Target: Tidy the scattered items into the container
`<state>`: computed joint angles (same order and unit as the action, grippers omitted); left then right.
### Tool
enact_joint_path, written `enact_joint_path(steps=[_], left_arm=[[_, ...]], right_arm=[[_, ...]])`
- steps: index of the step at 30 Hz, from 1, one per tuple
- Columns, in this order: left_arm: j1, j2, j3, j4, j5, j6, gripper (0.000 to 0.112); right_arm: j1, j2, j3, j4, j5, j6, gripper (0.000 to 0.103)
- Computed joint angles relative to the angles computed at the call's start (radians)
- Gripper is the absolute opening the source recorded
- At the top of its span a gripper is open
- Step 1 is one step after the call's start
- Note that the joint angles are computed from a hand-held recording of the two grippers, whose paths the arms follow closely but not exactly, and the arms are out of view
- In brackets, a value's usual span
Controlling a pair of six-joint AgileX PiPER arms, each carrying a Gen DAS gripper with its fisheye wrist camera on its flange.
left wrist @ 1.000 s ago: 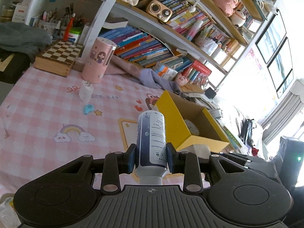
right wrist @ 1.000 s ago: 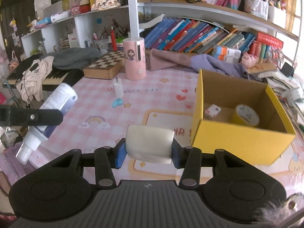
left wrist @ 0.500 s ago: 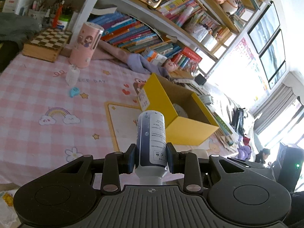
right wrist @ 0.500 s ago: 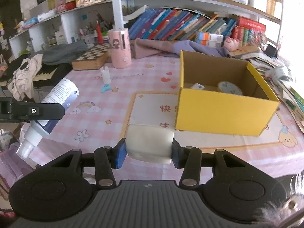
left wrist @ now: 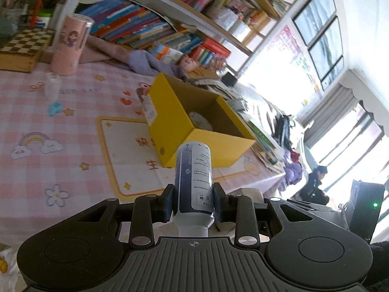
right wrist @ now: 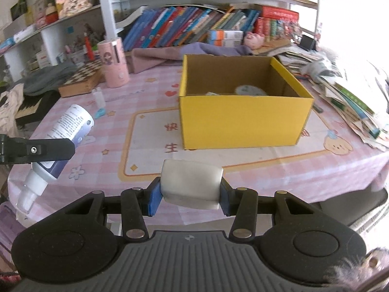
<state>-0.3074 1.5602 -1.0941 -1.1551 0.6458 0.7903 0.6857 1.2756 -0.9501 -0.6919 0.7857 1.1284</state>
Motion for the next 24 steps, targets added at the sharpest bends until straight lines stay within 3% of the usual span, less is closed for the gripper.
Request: enact_joint_path(steps=[12, 24], left_arm=[[-0.066, 0.089, -0.102, 0.019, 0.043, -0.014, 0.031], [-0.147, 0.182, -0.246, 0.066, 0.058, -0.051, 0.031]], right_arm=[[-0.026, -0.075, 0.053, -0.002, 0.072, 0.043, 0.044], [-0.148, -0.128, 0.087, 0.035, 0.041, -0.014, 0.044]])
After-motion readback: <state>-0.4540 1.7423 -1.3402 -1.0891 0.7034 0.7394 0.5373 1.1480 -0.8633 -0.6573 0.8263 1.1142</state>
